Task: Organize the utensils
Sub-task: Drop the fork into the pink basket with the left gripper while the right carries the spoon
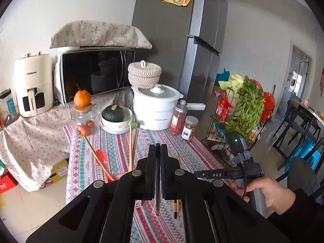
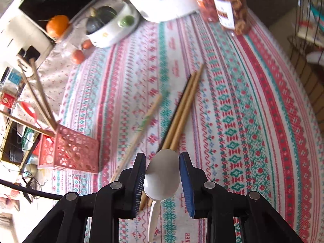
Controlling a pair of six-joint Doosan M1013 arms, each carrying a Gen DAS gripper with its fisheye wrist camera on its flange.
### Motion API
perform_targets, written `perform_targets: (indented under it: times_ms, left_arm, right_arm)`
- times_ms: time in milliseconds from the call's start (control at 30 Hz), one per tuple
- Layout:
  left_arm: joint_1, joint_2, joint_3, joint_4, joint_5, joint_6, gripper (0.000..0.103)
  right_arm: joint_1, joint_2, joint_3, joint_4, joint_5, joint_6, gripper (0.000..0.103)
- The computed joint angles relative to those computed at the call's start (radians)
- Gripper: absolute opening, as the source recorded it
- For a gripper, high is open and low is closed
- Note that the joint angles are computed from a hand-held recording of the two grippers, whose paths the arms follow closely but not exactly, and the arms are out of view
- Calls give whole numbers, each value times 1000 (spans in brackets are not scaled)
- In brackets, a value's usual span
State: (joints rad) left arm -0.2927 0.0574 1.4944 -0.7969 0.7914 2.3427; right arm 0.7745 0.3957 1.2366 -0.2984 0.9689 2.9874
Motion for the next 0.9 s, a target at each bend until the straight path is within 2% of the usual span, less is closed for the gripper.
perform_targets:
  times_ms: [200,333,600,833,900]
  left_arm:
    - [32,-31,14,-140,-59,89,3]
    - [38,-39,16,-154,-120,101,3]
    - [28,-17,16,-55,-238,20,3]
    - [15,33,-10,63,-234,-82,3]
    - [13,57,-31,116,-198,-141,4]
  right_arm:
    - [39,8,-54,-139,37,14,28]
    - [54,16,-87,-204,46,17,26]
    - [68,38,-151,-253,48,-11,26]
    - [83,51,-204,-309,43,-32,26]
    - [88,51,-215,-327,36,-34,26]
